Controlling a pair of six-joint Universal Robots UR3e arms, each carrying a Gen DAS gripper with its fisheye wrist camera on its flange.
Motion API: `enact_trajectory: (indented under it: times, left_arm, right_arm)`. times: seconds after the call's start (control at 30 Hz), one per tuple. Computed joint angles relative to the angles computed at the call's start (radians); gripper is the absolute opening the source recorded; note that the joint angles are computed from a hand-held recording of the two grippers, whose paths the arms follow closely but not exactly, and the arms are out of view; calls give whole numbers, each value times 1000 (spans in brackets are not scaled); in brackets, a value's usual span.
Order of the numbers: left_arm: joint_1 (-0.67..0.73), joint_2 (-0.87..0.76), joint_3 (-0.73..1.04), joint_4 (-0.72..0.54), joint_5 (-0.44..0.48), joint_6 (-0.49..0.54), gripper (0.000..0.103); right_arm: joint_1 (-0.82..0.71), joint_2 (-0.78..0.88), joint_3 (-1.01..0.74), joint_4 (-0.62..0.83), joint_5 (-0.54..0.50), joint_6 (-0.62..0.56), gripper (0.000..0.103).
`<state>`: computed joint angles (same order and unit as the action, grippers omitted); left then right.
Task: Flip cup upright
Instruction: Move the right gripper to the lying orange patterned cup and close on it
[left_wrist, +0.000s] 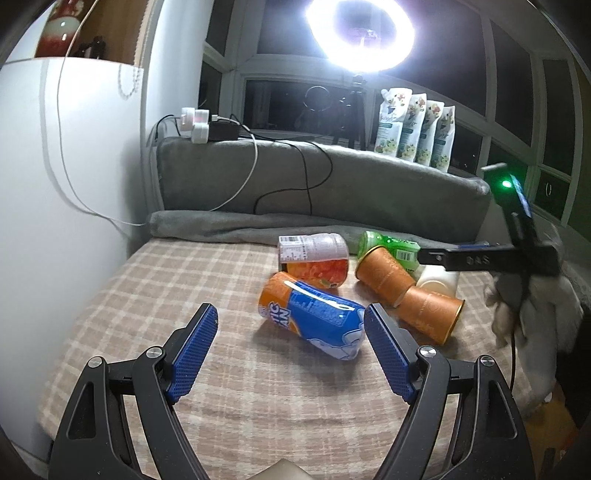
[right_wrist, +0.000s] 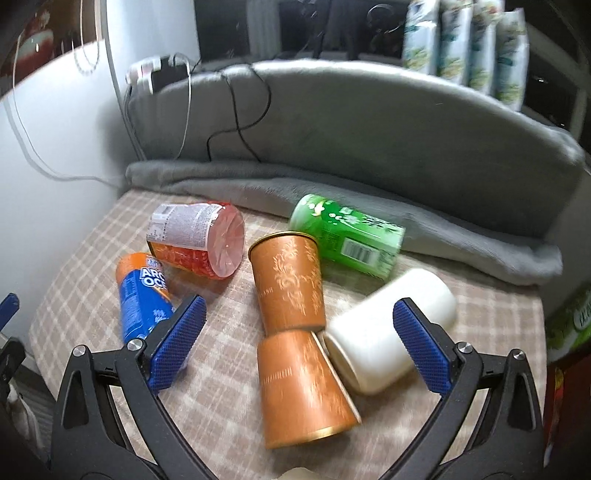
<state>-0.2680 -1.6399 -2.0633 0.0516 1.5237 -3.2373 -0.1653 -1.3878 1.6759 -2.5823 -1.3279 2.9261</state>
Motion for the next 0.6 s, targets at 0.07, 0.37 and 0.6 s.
enact_trajectory:
  times: [0.07,0.37,0.6]
  left_arm:
    - [14,3,-5,-6,-13,-1,81]
    - [44,2,-13,-24,-30,-7,81]
    - [58,5,-13,-34,-37,-10,81]
  right_arm:
    - [16,73,-107,88,-4,-19,100]
    - [112,382,-524,356,-125,-61,90]
    - [148,507,-715,482,-172,-53,76]
